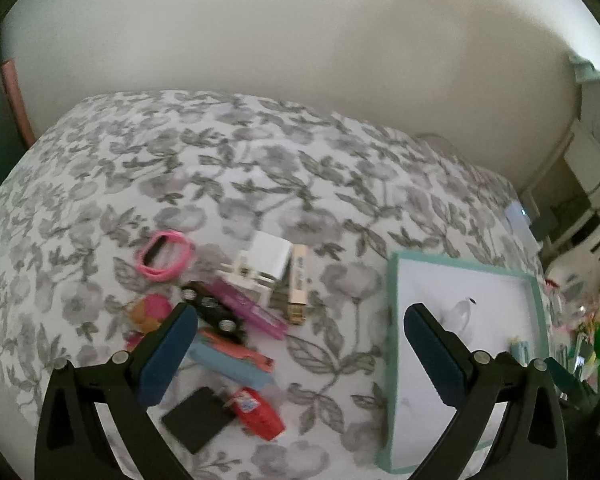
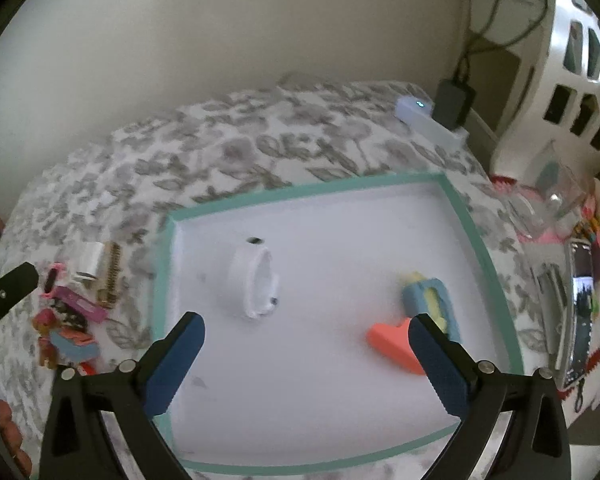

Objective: Organize rigid objects
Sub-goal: 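Move both grippers back over the remaining pile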

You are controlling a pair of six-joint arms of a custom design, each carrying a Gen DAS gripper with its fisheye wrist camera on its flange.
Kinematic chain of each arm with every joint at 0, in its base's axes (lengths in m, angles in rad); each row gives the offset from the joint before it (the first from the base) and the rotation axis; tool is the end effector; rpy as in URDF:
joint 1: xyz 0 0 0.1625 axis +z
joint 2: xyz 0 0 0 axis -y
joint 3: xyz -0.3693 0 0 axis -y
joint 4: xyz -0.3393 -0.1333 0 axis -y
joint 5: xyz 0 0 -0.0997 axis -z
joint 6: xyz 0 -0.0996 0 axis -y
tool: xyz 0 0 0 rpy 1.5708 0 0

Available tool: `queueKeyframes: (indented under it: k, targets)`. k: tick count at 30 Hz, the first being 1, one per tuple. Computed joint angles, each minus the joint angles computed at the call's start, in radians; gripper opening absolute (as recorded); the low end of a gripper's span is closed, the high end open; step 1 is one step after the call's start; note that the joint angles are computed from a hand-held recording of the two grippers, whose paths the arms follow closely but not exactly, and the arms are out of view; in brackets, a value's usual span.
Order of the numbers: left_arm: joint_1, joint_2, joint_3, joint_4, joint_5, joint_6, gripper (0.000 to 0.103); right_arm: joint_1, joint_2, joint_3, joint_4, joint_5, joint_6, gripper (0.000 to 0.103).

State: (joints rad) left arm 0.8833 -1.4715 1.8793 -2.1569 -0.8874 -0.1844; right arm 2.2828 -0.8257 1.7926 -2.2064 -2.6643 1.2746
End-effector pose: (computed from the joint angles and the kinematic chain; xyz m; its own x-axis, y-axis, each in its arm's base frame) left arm -0.1402 -0.4799 0.3371 -0.7735 0.2592 -0.5784 0.4910 0.8220 -0.2883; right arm 0.3753 -0.3662 0.0790 -0.6373 0.5333 0.5563 -0.0283 0.7052 -0.7084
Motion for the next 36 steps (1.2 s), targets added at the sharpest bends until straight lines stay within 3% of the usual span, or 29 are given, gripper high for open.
queueKeyframes:
  k: [5, 10, 19, 23, 30, 36]
  targets:
    - [0.021, -0.043, -0.017, -0.003, 0.038, 0.027, 0.103, 0.022, 0.046, -0.033, -0.081, -0.009, -0.045, 0.103]
    - [0.029, -0.075, -0.025, 0.013, 0.109, 0.051, 0.103, 0.042, 0.089, -0.094, -0.037, -0.026, -0.051, 0.103]
    - [0.074, -0.093, -0.093, 0.181, 0.160, 0.000, 0.103, 0.060, 0.201, -0.176, -0.281, 0.047, -0.304, 0.103]
    - [0.106, -0.094, -0.130, 0.239, 0.175, -0.034, 0.103, 0.058, 0.267, -0.246, -0.321, 0.090, -0.393, 0.103]
    - [0.160, -0.069, -0.184, 0.344, 0.161, -0.104, 0.103, 0.044, 0.368, -0.366, -0.244, 0.172, -0.458, 0.103]
    - [0.205, -0.027, -0.221, 0.438, 0.100, -0.172, 0.103, 0.019, 0.429, -0.431, -0.155, 0.228, -0.473, 0.103]
